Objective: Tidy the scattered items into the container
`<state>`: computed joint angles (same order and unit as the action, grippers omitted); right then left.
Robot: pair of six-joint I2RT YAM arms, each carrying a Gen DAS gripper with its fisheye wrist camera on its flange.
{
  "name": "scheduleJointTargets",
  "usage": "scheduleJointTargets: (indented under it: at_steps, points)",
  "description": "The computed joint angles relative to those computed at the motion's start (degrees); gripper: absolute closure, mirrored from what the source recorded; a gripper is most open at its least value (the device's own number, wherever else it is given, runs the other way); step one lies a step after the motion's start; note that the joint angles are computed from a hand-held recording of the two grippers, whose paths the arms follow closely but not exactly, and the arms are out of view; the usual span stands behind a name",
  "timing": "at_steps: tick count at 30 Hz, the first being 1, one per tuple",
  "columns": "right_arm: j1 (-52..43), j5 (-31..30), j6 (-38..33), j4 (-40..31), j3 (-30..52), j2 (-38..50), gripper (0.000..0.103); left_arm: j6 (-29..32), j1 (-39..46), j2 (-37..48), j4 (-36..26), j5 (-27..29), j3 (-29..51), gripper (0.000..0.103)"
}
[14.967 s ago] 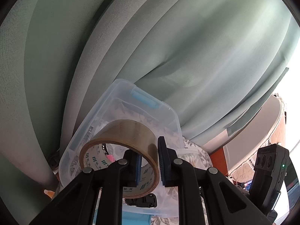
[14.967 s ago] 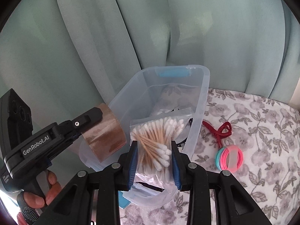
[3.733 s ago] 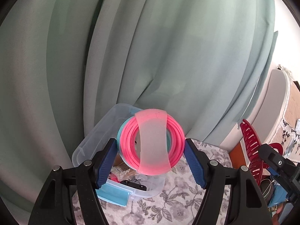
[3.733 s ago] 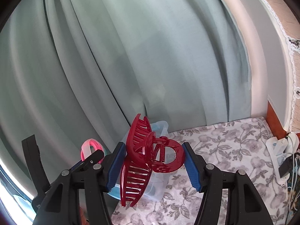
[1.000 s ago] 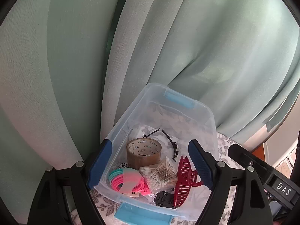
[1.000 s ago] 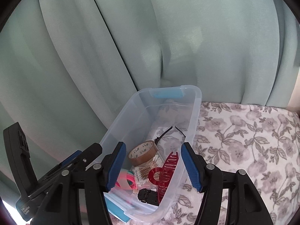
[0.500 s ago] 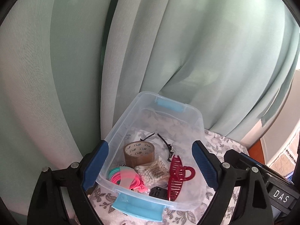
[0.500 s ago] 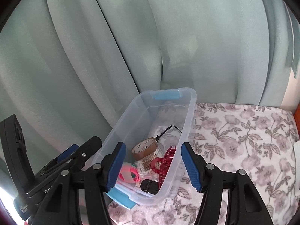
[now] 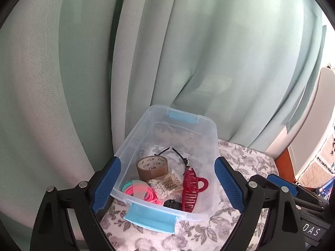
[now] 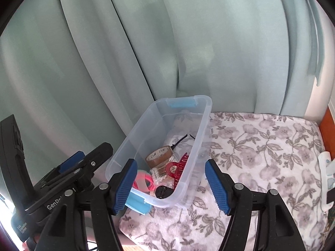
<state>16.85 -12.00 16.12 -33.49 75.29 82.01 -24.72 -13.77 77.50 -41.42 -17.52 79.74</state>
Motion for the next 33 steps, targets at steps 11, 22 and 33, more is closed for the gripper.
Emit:
scheduleJointTargets:
  at_steps: [11,22,33]
  points:
    - [-0.1,2.2,0.6,-3.3,-2.6,-5.5,0.024,-0.8,-4.5,-2.0,-4.5,-2.4,1.2,0.012]
    - [1.0,6.0,1.1,-6.4,-3.6,-10.2,0.022,-1.9,-7.0,-3.4,-8.1,-2.1,2.0,0.012]
    - [2.7,9.1,1.4,-9.2,-2.1,-11.9,0.022,-1.0,-9.6,-4.3,-10.5,-5.7,3.1,0.012]
